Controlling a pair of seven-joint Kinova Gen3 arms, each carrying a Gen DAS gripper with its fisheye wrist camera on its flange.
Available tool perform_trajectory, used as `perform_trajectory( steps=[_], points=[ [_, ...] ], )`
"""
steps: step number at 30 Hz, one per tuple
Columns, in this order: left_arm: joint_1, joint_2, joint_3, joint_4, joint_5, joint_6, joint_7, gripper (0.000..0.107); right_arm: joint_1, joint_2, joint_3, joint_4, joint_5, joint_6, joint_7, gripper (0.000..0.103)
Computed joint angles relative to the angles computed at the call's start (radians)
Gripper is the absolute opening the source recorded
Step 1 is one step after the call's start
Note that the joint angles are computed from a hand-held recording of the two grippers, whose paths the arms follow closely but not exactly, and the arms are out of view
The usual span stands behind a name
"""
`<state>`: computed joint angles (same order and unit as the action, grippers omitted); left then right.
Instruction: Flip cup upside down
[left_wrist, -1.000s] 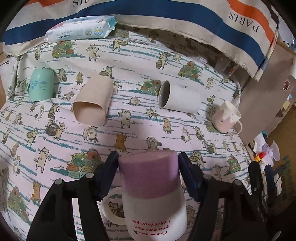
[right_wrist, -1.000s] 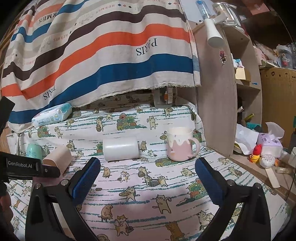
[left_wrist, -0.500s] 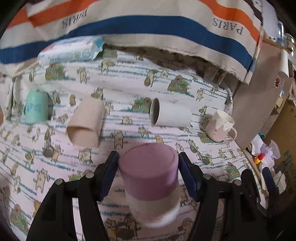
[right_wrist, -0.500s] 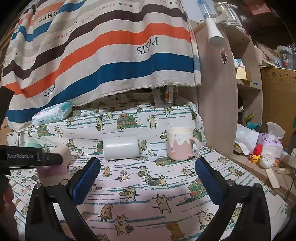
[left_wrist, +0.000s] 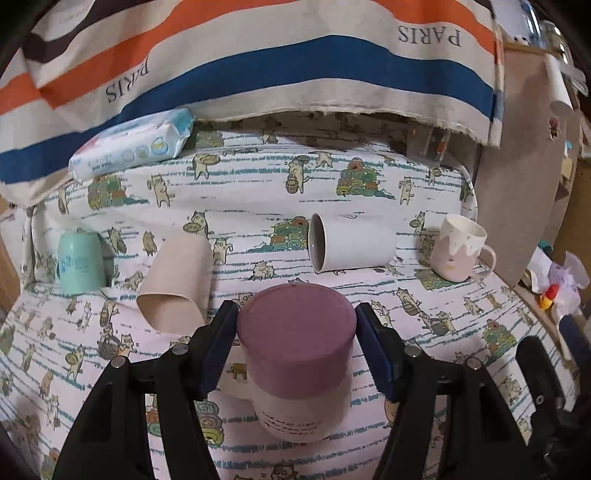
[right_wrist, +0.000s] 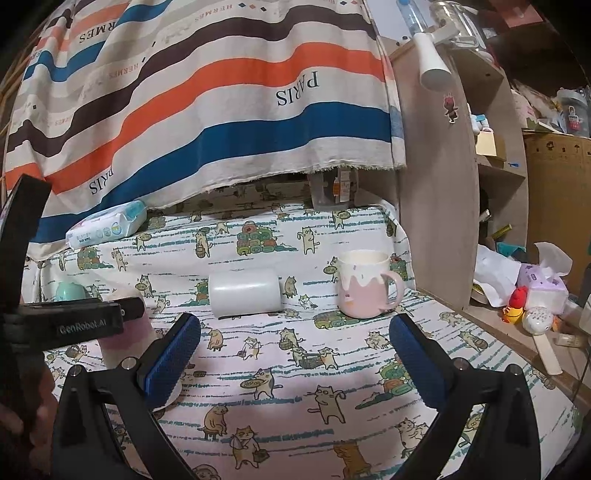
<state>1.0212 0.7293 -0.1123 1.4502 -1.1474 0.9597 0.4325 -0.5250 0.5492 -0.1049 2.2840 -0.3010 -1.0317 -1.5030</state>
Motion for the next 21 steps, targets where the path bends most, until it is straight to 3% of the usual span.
perform_trajectory(
  steps=[3, 6, 8, 11, 14, 17, 21],
  points=[
    [-0.005, 0.001, 0.009, 0.003, -0.019, -0.005, -0.005, 0.063, 0.0, -0.001, 0.001, -0.001, -0.003, 0.004, 0.001, 0.103],
    [0.003, -0.035, 0.004, 0.083, -0.122, -0.07, 0.092, 0.064, 0.002, -0.001, 0.0, -0.003, -0.005, 0.009, -0.003, 0.103],
    [0.057, -0.039, -0.04, 0.115, -0.185, -0.052, 0.157, 0.08, 0.007, -0.001, -0.001, -0.004, 0.003, 0.012, -0.01, 0.103],
    [0.113, -0.029, -0.05, 0.124, -0.262, 0.061, 0.181, 0.096, 0.009, -0.003, -0.001, -0.007, 0.009, 0.024, -0.011, 0.103],
    [0.149, -0.02, -0.04, 0.136, -0.325, 0.181, 0.209, 0.102, 0.007, -0.004, 0.0, -0.007, 0.008, 0.026, -0.009, 0.103],
    [0.179, -0.009, -0.037, 0.157, -0.366, 0.292, 0.26, 0.103, 0.005, -0.004, 0.001, -0.008, 0.004, 0.027, -0.008, 0.103],
    [0.193, -0.028, -0.016, 0.234, -0.423, 0.373, 0.375, 0.103, 0.006, -0.004, 0.001, -0.008, 0.008, 0.027, -0.008, 0.103]
  ],
)
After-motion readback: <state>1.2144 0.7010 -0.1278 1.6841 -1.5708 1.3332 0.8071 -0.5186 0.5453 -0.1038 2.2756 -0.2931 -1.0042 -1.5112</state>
